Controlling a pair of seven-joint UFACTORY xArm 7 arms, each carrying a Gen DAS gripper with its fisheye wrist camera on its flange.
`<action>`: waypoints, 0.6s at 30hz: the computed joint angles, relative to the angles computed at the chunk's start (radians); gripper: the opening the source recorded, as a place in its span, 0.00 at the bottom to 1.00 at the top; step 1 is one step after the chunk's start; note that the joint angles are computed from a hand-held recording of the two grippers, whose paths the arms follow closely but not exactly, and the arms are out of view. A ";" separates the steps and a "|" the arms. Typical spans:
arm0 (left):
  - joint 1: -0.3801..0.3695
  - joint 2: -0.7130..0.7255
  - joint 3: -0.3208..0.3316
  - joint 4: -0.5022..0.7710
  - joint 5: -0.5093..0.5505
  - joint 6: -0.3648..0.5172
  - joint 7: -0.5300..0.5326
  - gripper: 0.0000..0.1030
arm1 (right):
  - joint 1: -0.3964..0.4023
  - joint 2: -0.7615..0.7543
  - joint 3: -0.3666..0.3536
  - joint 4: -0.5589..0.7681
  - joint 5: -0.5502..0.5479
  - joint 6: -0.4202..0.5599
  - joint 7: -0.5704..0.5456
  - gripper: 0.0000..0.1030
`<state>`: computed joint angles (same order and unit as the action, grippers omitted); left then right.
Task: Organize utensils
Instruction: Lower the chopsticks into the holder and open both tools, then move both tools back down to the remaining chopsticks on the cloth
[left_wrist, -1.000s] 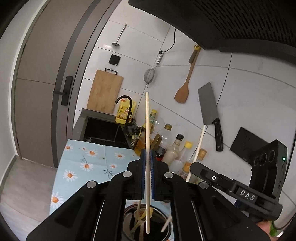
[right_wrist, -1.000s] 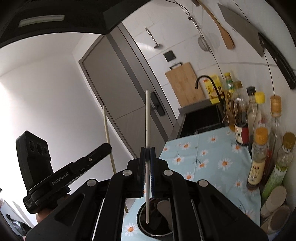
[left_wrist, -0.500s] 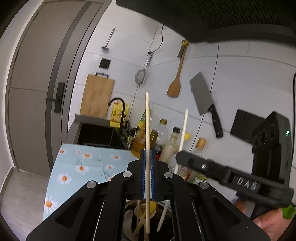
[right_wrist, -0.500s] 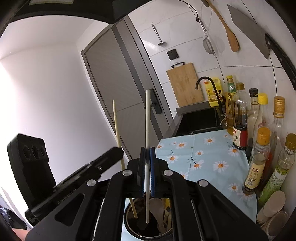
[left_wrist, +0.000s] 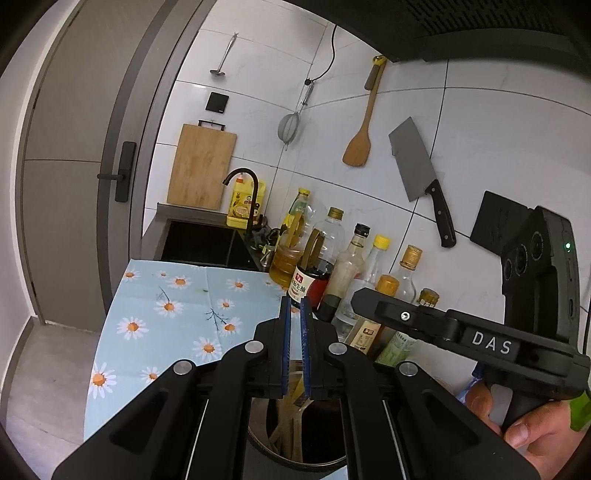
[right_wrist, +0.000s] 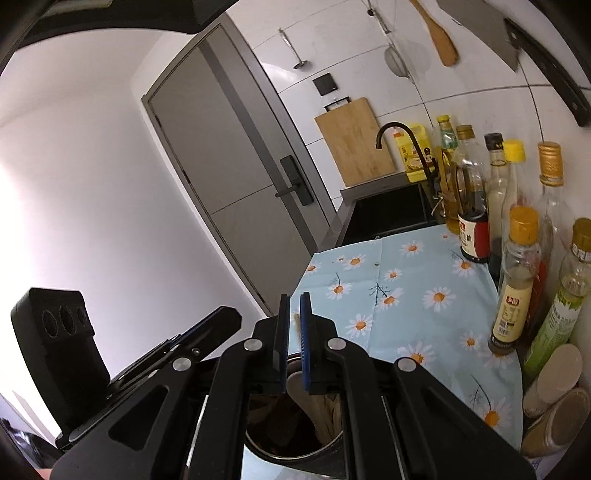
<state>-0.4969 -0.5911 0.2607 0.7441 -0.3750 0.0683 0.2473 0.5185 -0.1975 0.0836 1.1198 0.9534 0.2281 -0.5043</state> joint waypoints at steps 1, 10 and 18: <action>0.010 -0.003 -0.006 0.002 0.003 0.011 -0.006 0.04 | -0.002 -0.004 -0.003 -0.001 0.004 0.010 0.005 0.09; 0.100 -0.063 -0.074 -0.006 0.023 0.093 -0.056 0.17 | 0.000 -0.073 -0.018 -0.056 -0.025 0.028 0.083 0.11; 0.148 -0.153 -0.102 -0.027 0.043 0.176 -0.088 0.20 | 0.023 -0.170 -0.033 -0.126 -0.110 0.071 0.194 0.24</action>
